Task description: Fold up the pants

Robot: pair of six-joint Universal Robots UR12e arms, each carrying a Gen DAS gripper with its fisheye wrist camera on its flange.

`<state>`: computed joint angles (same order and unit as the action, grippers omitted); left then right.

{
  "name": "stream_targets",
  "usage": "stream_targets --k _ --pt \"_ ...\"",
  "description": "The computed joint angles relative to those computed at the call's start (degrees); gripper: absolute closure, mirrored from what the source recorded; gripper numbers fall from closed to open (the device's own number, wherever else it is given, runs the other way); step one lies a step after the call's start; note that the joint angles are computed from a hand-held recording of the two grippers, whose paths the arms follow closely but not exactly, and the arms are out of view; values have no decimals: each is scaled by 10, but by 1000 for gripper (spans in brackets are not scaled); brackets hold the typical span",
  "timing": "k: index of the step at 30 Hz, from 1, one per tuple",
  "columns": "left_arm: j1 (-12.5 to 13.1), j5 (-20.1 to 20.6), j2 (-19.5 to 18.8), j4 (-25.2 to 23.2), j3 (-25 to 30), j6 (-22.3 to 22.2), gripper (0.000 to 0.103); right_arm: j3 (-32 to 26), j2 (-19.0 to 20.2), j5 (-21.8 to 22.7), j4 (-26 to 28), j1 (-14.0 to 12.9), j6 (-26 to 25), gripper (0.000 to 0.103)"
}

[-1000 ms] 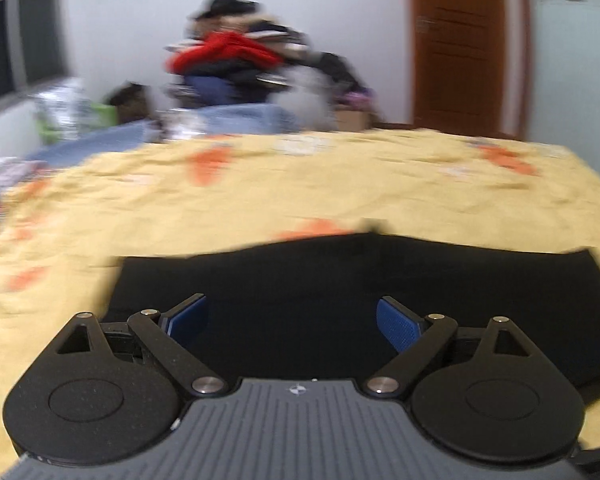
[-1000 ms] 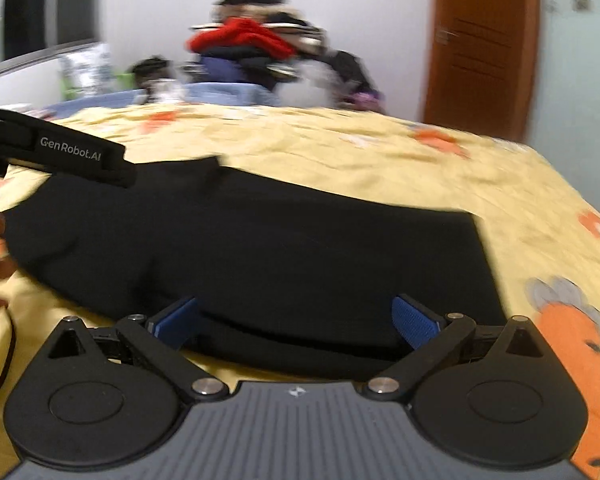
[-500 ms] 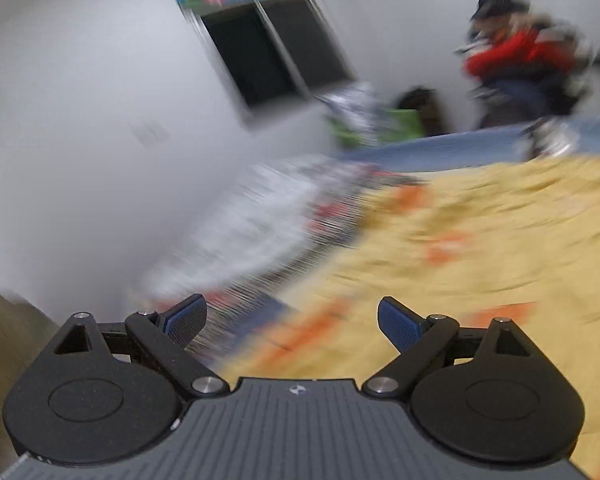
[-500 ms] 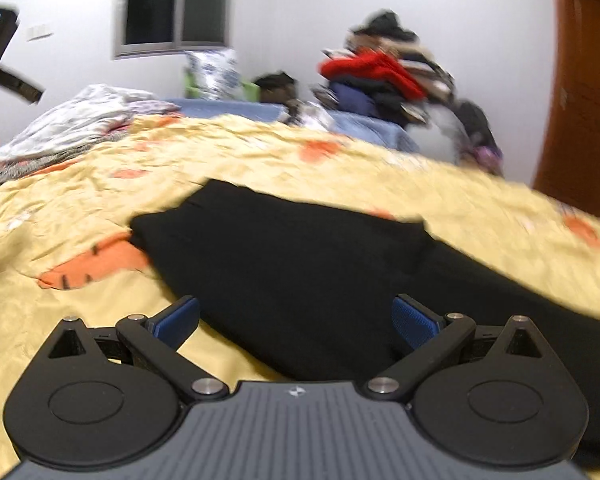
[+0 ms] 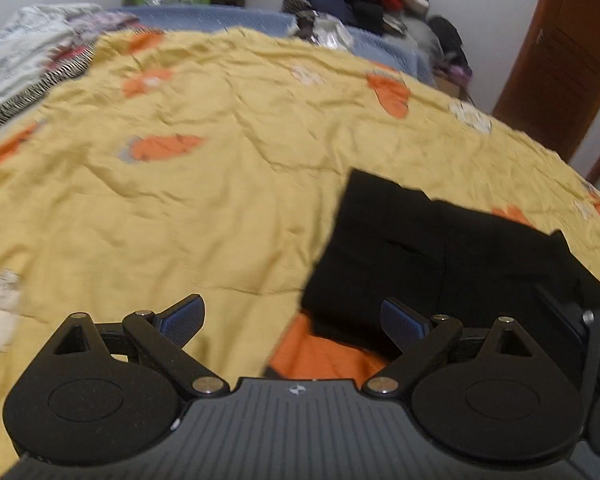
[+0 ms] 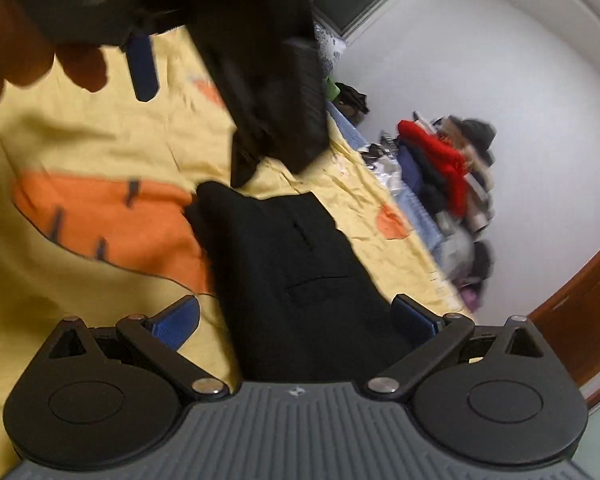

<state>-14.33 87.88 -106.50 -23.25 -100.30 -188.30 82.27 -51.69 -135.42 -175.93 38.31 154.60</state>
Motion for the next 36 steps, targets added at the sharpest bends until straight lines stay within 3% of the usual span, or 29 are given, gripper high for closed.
stream_targets --k 3,5,6,7,9,12,14,17,24,25,27,28,30,32,33,34,36 --pt "8 -36 -15 -4 5 -16 7 -12 7 3 1 -3 11 3" --pt "20 -77 -20 -13 6 -49 7 -16 9 22 4 -5 7 13" --pt "25 -99 -22 -18 8 -66 7 -19 10 33 7 -6 5 25" --pt "31 -123 -24 -24 8 -78 7 -22 11 47 13 -7 7 44" --pt "36 -144 -26 -20 7 -86 7 -19 5 77 29 -12 32 62" --pt "42 -171 -28 -9 6 -83 6 -16 3 93 28 -15 35 73" --pt "48 -205 -33 -9 10 -81 4 -9 -4 114 34 -20 69 78" --pt "52 -239 -44 9 15 -94 3 8 -26 166 36 -34 163 82" --pt "55 -295 -80 60 41 -175 5 49 -64 265 1 -67 309 83" --pt "56 -303 -86 70 43 -191 12 55 -68 277 -3 -71 323 83" --pt "58 -325 -96 60 54 -211 36 61 -76 294 12 -74 330 83" --pt "58 -326 -97 38 61 -207 58 62 -82 302 28 -74 327 83" --pt "55 -313 -97 8 70 -186 73 72 -95 353 29 -80 318 83" --pt "54 -312 -96 13 69 -163 81 102 -110 423 -27 -94 342 83" --pt "53 -307 -95 18 67 -156 81 114 -117 431 -54 -98 367 83" --pt "51 -300 -93 26 64 -154 82 120 -120 416 -69 -99 389 82" --pt "45 -280 -89 46 57 -151 83 115 -117 317 -51 -92 411 82"
